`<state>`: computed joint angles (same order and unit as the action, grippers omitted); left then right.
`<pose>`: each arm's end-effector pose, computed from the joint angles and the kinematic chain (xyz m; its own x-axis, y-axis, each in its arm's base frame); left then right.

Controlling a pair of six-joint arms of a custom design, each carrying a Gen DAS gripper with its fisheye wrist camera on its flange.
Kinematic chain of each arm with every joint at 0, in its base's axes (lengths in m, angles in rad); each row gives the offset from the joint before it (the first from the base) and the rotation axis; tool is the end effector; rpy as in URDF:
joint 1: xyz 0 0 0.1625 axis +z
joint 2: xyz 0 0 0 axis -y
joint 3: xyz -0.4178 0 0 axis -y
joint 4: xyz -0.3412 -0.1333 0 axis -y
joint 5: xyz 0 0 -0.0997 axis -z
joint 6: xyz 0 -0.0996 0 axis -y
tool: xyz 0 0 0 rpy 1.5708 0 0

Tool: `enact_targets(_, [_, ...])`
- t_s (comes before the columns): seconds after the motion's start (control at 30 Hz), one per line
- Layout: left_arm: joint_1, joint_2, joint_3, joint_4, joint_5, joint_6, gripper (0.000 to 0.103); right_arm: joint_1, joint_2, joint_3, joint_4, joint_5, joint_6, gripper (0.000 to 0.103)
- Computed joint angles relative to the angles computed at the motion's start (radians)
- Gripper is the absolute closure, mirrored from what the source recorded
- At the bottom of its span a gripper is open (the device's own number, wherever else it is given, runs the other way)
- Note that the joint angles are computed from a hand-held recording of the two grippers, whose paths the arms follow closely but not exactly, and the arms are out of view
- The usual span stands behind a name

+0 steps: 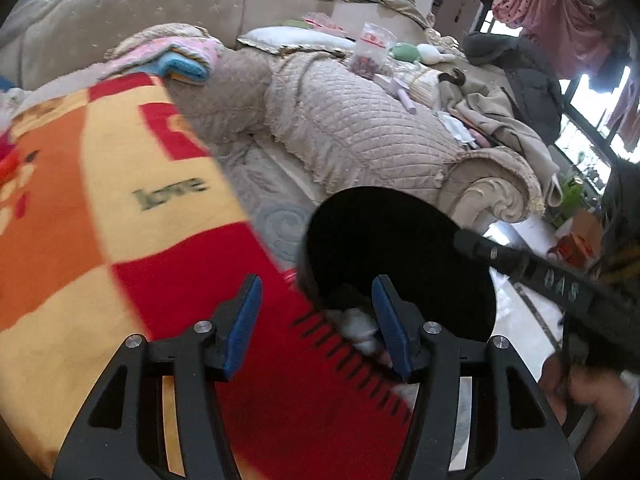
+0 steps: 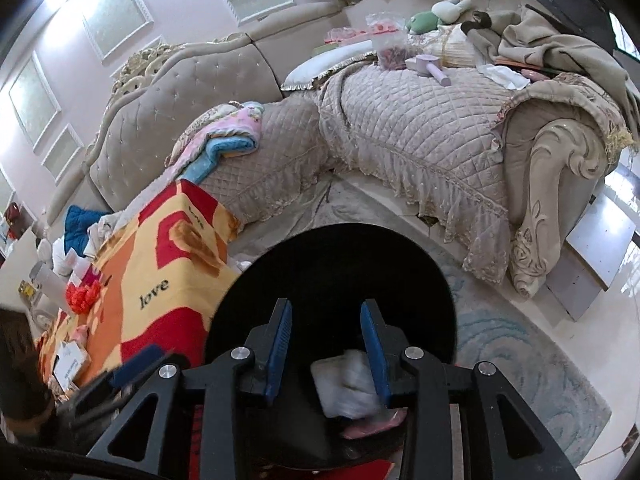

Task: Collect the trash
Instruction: 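Reach left gripper to white medicine box and grasp it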

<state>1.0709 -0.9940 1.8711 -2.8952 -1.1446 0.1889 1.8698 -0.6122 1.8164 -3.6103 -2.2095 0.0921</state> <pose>-0.1225 -0.5884 0.2117 -0.7879 0.4231 -0.4473 0.5906 0.7247 -0.3549 0.2446 -0.5424 0.1043 -0.9118 0.2441 0.3301 -0.1143 0.6214 -0.7751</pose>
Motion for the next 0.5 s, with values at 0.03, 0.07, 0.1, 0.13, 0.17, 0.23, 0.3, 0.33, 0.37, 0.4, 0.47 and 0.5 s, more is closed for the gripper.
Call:
enact_targets(0.03, [0.002,-0.021,0.019,-0.006,0.006,0.002,0.047,0.008,0.008,-0.011,-0.002,0.006,-0.008,0.069])
enact_targets(0.07, [0.004,-0.048,0.041,-0.010,0.013,0.004,0.047,0.015,0.014,-0.018,-0.004,0.010,-0.016,0.069])
enact_targets(0.1, [0.006,-0.068,0.057,-0.016,0.026,0.006,0.047,0.024,0.024,-0.030,-0.002,0.018,-0.025,0.069])
enact_targets(0.13, [0.007,-0.098,0.083,-0.032,0.052,0.007,0.047,0.034,0.035,-0.044,0.002,0.025,-0.035,0.069])
enact_targets(0.17, [0.012,-0.131,0.106,-0.047,0.069,0.007,0.047,0.044,0.046,-0.059,0.009,0.032,-0.045,0.069])
enact_targets(0.23, [0.028,-0.189,0.133,-0.053,0.097,-0.006,0.047,0.067,0.074,-0.096,0.028,0.057,-0.076,0.069])
enact_targets(0.3, [0.051,-0.257,0.156,-0.053,0.128,-0.021,0.047,0.092,0.106,-0.140,0.051,0.081,-0.110,0.069])
enact_targets(0.33, [0.059,-0.280,0.166,-0.061,0.148,-0.022,0.047,0.102,0.121,-0.160,0.066,0.096,-0.122,0.068])
enact_targets(0.37, [0.070,-0.310,0.177,-0.071,0.173,-0.021,0.047,0.115,0.139,-0.185,0.087,0.110,-0.135,0.067])
enact_targets(0.4, [0.085,-0.341,0.186,-0.077,0.191,-0.018,0.047,0.127,0.157,-0.208,0.107,0.120,-0.146,0.067])
enact_targets(0.47, [0.111,-0.382,0.193,-0.093,0.223,-0.007,0.047,0.147,0.193,-0.253,0.139,0.137,-0.169,0.059])
enact_targets(0.5, [0.126,-0.402,0.194,-0.109,0.248,0.003,0.047,0.158,0.216,-0.281,0.151,0.142,-0.183,0.059])
